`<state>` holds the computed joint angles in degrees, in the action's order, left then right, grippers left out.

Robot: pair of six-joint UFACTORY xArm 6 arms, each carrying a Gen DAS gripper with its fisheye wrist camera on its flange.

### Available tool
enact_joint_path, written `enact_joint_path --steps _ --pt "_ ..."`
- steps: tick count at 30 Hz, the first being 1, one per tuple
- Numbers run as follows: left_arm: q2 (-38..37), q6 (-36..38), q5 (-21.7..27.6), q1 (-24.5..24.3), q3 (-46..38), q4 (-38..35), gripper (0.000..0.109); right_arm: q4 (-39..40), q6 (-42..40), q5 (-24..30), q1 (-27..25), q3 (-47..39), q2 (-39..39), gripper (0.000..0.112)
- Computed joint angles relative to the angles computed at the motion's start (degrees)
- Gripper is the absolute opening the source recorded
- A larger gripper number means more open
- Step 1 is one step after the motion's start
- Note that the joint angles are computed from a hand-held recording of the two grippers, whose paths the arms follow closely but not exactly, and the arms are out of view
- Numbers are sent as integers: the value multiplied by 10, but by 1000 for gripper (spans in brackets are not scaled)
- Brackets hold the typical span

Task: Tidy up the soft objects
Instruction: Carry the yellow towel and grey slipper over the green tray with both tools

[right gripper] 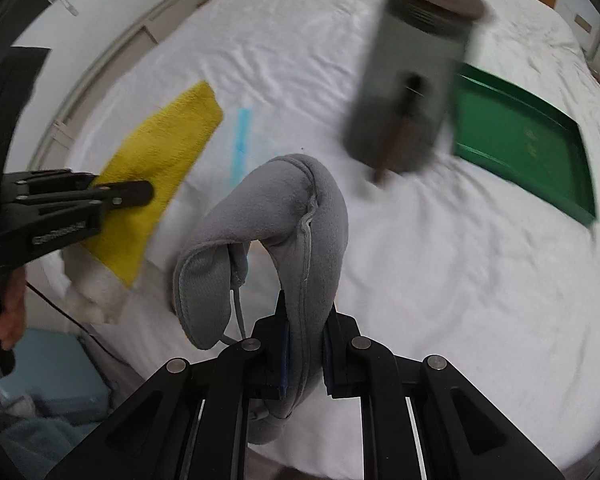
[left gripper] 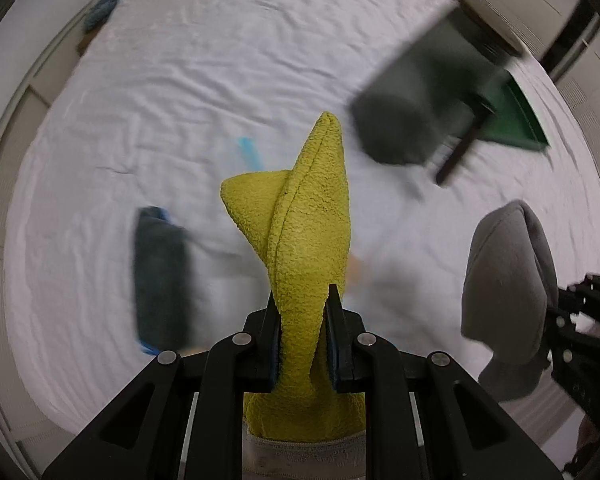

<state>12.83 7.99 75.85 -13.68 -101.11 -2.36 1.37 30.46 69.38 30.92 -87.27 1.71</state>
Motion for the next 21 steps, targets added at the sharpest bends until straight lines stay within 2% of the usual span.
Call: enact_joint_path --steps 4,8,12,18,21 --pt "-17 -14 9 -54 22 -17 15 -13 -17 62 -41 75 -96 12" --pt "-14 -21 19 -107 18 -40 15 -39 -30 114 -82 111 -164 12" --pt "17 -32 22 -150 -24 -57 15 -70 -44 157 -126 122 -214 12" --pt "97 -44 31 -193 -139 -62 15 -93 -70 147 -182 122 -236 12" --pt "144 -52 45 -208 -215 -65 15 -98 -100 117 -222 129 -237 12"
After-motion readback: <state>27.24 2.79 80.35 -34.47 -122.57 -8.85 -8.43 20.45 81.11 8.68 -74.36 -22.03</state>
